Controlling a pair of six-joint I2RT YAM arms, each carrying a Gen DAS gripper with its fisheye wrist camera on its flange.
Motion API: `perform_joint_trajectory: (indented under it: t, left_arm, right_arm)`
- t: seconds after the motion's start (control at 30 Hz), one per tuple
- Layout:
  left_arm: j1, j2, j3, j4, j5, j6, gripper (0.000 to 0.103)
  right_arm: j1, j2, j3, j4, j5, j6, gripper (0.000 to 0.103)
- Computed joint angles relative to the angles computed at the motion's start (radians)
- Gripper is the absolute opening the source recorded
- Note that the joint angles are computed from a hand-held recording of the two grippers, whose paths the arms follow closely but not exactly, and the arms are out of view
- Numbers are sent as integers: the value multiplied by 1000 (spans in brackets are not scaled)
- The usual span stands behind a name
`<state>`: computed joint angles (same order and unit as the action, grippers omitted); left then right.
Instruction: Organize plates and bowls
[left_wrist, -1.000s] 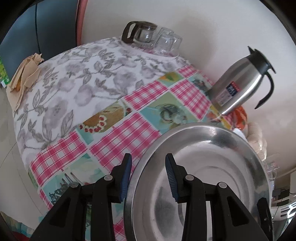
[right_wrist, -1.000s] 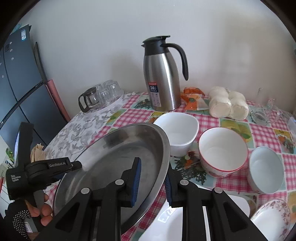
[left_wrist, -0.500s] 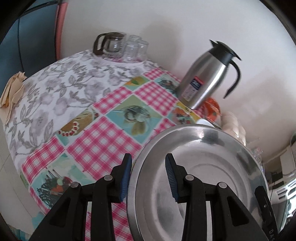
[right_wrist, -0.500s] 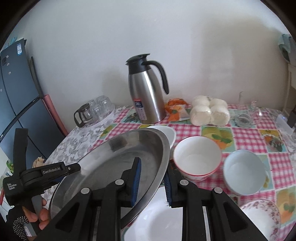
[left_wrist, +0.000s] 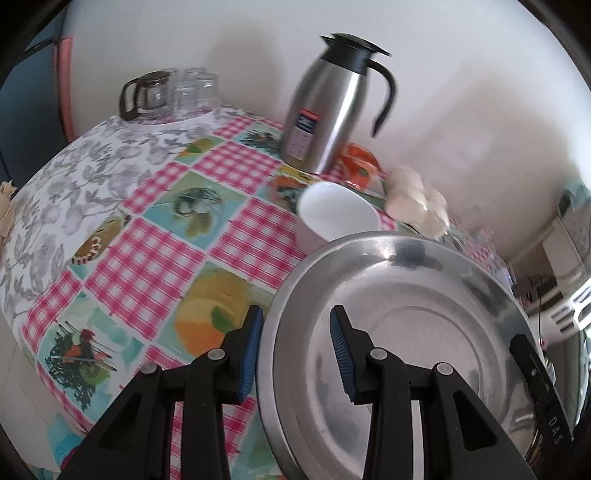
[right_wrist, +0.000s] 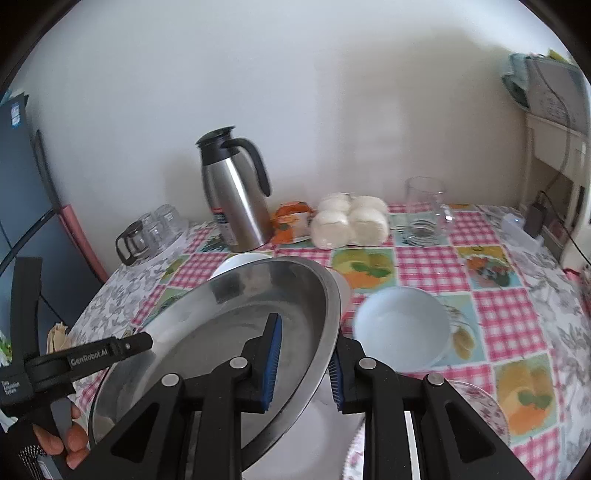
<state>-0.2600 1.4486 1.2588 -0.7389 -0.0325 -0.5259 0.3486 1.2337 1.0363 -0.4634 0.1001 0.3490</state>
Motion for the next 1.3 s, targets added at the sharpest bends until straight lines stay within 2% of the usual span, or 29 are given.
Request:
perform_joint_trajectory:
  t: [0.43, 0.73, 1.3]
  left_arm:
    - [-64, 15, -12, -27, 8, 8, 39]
    - [-51, 94, 24, -98, 49, 12, 39]
    - [-43, 203, 26, -178, 46, 20, 39]
  right_arm:
    - [-18, -87, -63, -74, 43, -8, 25]
    - [-12, -25, -75, -106, 45, -16, 27]
    - [-11, 151, -67, -162, 20, -50, 28]
